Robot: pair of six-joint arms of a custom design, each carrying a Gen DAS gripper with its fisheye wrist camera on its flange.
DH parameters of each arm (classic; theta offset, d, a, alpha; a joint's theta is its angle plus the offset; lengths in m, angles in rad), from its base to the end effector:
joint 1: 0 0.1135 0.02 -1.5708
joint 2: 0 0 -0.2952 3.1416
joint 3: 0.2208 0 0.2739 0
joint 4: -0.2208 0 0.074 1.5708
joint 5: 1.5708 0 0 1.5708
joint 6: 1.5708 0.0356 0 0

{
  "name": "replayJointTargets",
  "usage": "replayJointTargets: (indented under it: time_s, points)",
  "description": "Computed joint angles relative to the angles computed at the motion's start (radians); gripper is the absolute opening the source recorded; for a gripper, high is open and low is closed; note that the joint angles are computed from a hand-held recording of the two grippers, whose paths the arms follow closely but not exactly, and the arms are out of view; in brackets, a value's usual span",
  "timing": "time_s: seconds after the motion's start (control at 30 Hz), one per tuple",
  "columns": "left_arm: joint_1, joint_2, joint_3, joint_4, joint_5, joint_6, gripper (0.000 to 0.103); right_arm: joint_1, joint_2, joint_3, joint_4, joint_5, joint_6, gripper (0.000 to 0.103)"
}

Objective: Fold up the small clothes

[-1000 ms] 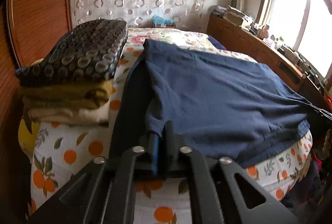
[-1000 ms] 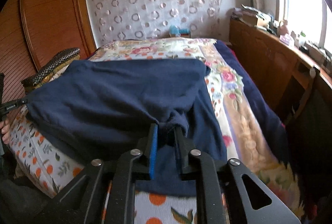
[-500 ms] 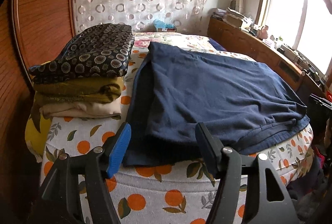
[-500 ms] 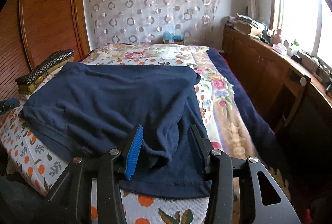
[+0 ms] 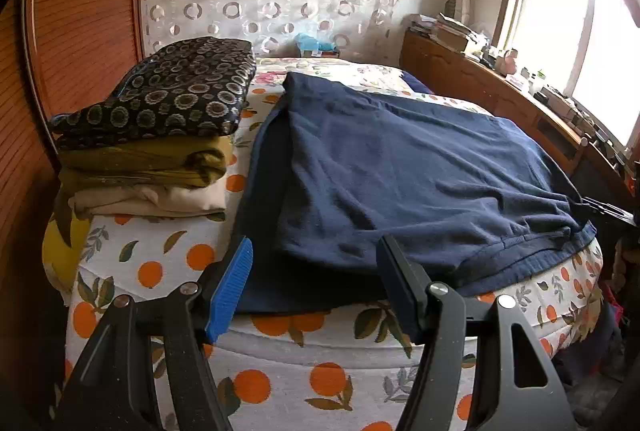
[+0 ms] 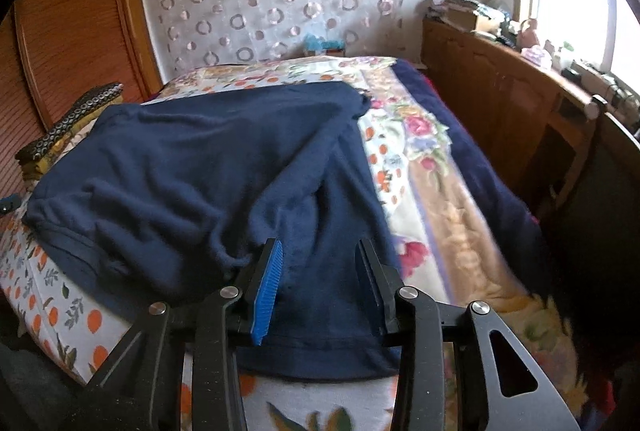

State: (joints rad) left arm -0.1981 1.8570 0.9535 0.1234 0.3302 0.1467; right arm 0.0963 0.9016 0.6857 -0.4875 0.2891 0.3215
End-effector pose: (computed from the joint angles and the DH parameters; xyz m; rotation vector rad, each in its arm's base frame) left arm 0.3824 -0.0885 0.1482 0.5591 2.2668 -0.4129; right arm 0.1933 0.0085 0.2764 0.4011 2.2053 -0.1037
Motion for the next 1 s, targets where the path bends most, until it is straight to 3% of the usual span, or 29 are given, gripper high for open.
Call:
replayJointTargets:
  time_s: [0.33, 0.37, 0.47, 0.57, 0.77, 0.9, 1.0]
  points:
    - [-0.021, -0.004, -0.007, -0.003, -0.005, 0.002, 0.065, 0.049, 0.13, 0.051, 0.027, 0.01, 0.012, 0.039]
    - [-0.022, -0.003, -0.007, -0.004, -0.005, 0.002, 0.065, 0.044, 0.128, 0.053, 0.024, 0.001, 0.009, 0.026]
    - [-0.021, 0.001, -0.007, -0.003, -0.005, 0.003, 0.065, 0.022, 0.104, 0.053, 0.016, -0.035, -0.011, 0.002]
    - [-0.02, 0.0, -0.01, 0.001, -0.006, 0.002, 0.065, 0.029, 0.029, 0.045, -0.011, 0.006, -0.023, 0.002]
    - [-0.015, 0.001, -0.015, 0.03, -0.016, -0.011, 0.065, 0.139, -0.085, 0.083, -0.198, 0.276, 0.037, 0.002]
    - [-0.013, 0.018, 0.012, 0.017, -0.035, -0.001, 0.065, 0.18, -0.086, 0.074, -0.254, 0.321, 0.085, 0.003]
    - [-0.011, 0.035, 0.041, 0.002, -0.052, 0.008, 0.065, 0.185, -0.067, 0.079, -0.241, 0.312, 0.099, 0.011]
